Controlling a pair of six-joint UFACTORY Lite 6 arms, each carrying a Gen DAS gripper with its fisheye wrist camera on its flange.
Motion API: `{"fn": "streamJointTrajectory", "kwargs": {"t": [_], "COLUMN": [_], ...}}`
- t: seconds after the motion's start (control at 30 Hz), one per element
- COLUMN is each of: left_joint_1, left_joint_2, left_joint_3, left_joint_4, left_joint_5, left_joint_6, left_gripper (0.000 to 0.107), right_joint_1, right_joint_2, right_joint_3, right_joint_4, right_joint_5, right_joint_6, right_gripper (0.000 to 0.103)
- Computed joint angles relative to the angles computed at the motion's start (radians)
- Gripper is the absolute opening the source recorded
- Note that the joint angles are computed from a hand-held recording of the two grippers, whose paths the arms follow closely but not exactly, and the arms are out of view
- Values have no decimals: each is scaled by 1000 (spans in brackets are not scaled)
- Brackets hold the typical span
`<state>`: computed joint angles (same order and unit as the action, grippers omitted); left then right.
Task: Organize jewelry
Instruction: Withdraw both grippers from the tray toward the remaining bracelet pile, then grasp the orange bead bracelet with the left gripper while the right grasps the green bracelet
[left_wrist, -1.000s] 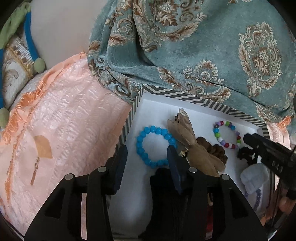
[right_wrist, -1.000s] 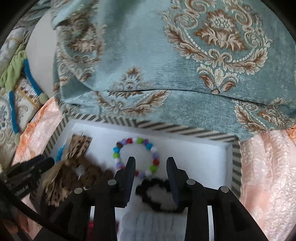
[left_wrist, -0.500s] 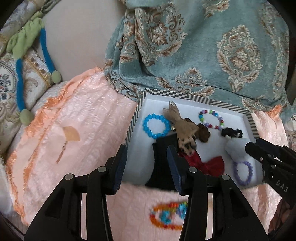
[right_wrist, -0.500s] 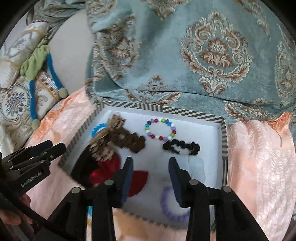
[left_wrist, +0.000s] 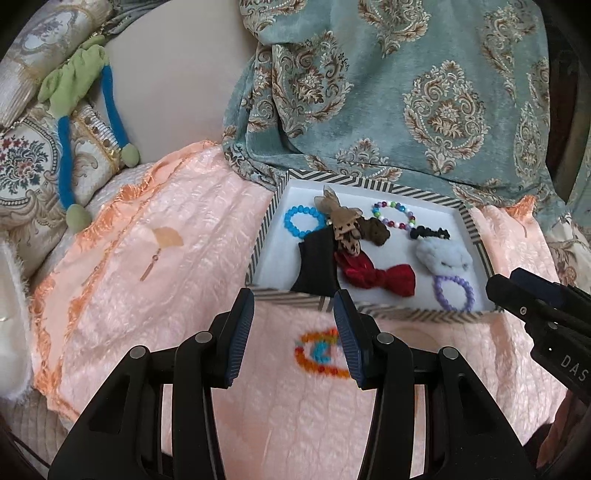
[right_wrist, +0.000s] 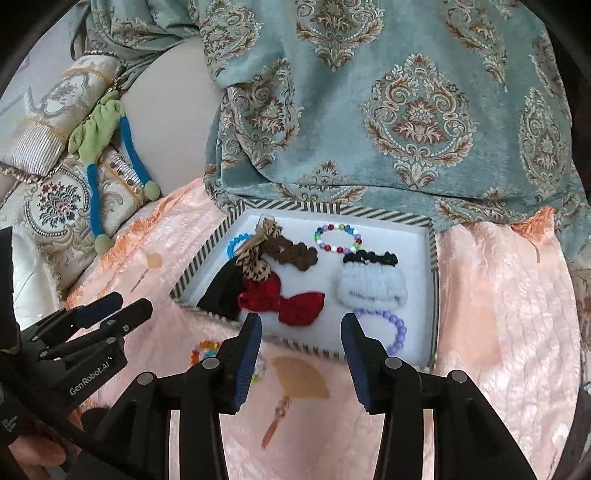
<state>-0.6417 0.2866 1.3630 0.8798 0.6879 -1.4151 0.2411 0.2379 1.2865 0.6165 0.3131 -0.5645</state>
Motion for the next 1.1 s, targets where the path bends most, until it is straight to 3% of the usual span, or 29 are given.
{"fn": "streamJointTrajectory", "kwargs": {"t": [0.5, 0.67, 0.97, 1.1], "left_joint_1": [-81, -34, 99, 124], "left_joint_2": [-136, -187, -197, -174], "left_joint_3": [-159, -227, -312, -315], "left_joint_4": [15, -49, -231, -262], "left_joint_5": [47, -32, -180, -208], "left_joint_6": [-60, -26, 90, 122], "left_gripper": [45, 45, 45, 46], "right_joint_1": [-9, -12, -5, 27], "right_joint_2": [-179, -191, -20, 99], "right_joint_3": [-213, -250, -211, -137], "right_joint_4": [101, 153, 396, 413], "right_joint_5": [-7, 1, 50, 36], "right_joint_6": [-99, -157, -405, -436], "right_gripper": [43, 43, 43, 36]}}
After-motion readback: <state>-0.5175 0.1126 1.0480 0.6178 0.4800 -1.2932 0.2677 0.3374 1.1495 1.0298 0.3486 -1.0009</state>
